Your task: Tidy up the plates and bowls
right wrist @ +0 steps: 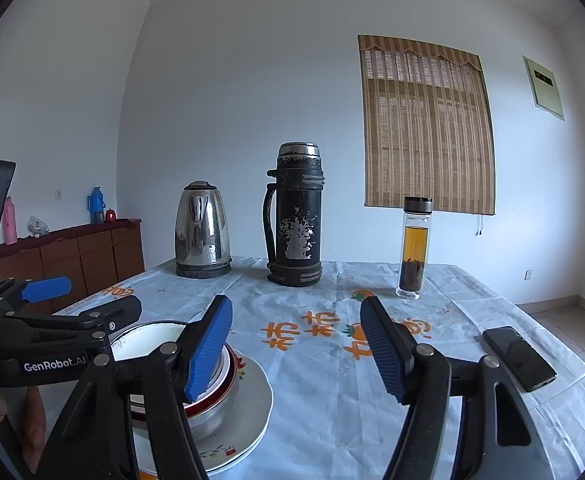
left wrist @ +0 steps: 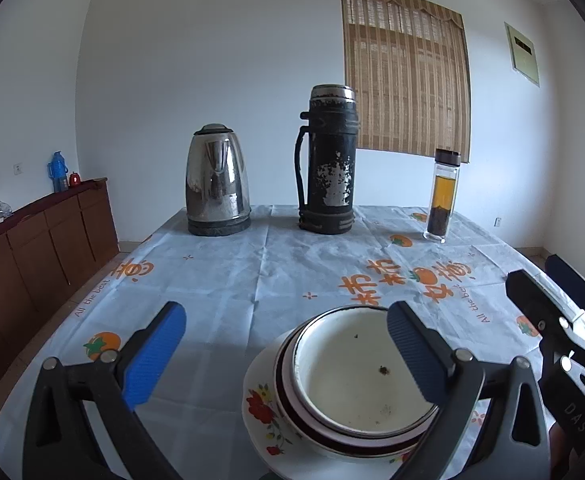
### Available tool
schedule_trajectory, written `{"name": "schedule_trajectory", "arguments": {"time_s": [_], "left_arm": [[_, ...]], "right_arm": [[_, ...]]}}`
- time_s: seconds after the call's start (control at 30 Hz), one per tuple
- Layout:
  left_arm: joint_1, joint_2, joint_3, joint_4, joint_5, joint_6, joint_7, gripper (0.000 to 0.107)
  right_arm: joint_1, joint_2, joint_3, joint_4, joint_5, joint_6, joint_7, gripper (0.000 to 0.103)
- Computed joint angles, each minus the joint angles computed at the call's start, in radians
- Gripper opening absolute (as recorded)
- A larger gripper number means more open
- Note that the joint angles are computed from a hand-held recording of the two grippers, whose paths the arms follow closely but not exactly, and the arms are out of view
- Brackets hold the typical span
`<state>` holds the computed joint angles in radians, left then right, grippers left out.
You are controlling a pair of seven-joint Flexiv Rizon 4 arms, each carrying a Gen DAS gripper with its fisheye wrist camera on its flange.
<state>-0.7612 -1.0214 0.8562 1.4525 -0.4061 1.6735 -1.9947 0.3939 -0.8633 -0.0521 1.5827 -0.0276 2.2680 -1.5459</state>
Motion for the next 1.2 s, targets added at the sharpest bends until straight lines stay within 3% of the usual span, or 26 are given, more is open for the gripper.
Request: {"name": "schedule_trajectory", "arguments": {"time_s": [0.37,0.93,1.2], "left_arm": [[0.007,0.003,0.000,-0.016,0.039,-0.031,-0.025,0.102],[0.009,0.003,0.032,-0.055,0.168,-0.097,-0.152,0.102],[0.008,0.002,0.046,-0.059,0.224,-0.078,-0.195,0.102]], "right_arm": [[0.002,-0.004,-0.001,-0.003,0.001,-0.001,-0.006,0.069],[0.005,-0.007,-0.004,-0.008,0.013,0.011,-0.022,0.069],[0.006,-0.004,-0.004,-0.004,0.012,0.008,-0.025,0.069]]}}
